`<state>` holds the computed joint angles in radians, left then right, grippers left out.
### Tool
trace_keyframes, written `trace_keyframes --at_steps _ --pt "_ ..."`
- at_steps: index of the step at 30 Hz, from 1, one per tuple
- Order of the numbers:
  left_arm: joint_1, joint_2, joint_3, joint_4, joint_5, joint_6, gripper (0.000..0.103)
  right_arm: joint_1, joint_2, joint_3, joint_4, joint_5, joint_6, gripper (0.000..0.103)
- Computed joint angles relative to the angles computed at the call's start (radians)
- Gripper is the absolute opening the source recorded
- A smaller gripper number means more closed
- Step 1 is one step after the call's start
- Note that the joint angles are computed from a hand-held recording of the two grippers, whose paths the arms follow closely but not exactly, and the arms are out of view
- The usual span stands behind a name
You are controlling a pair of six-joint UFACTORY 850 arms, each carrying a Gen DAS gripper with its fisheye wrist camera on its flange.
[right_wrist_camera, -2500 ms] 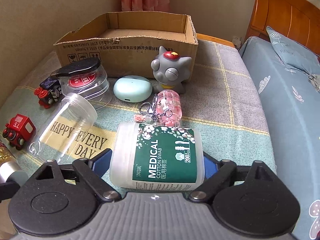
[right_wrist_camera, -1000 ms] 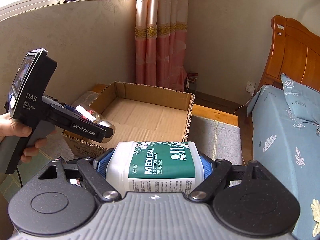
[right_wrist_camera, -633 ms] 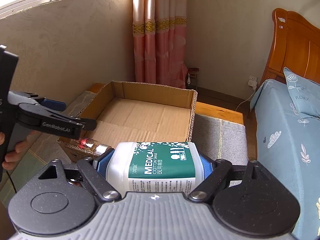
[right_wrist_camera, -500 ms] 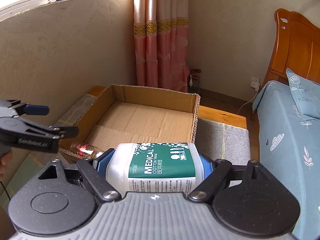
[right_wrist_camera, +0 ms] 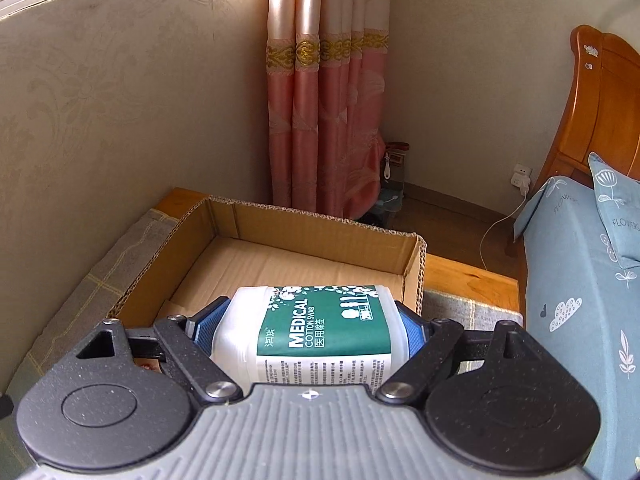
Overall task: Organize rigid objects
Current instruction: 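Carry both items into the cardboard box and open both grippers, then move the left gripper to the red S.L train while the right gripper approaches the pink charm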
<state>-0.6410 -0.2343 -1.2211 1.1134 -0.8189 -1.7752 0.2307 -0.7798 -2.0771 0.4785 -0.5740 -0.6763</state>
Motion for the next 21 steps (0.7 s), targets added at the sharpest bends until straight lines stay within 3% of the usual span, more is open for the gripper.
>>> trace_keyframes --at_steps 3,6,11,21 --pt "-0.001 -0.001 0.01 -0.018 0.008 0.021 0.101 0.004 -0.028 -0.037 -0.008 0.025 0.025 0.103" --pt "-0.007 0.009 0.033 -0.016 0.032 0.011 0.101 -0.002 -0.027 -0.04 0.001 -0.002 0.033 0.103" --pt "-0.007 0.023 0.063 -0.027 0.087 0.004 0.101 -0.007 0.062 0.1 0.068 0.053 -0.085 0.103" --pt "-0.039 0.029 0.073 -0.01 0.062 -0.008 0.101 -0.026 0.219 0.337 0.225 0.111 -0.276 0.103"
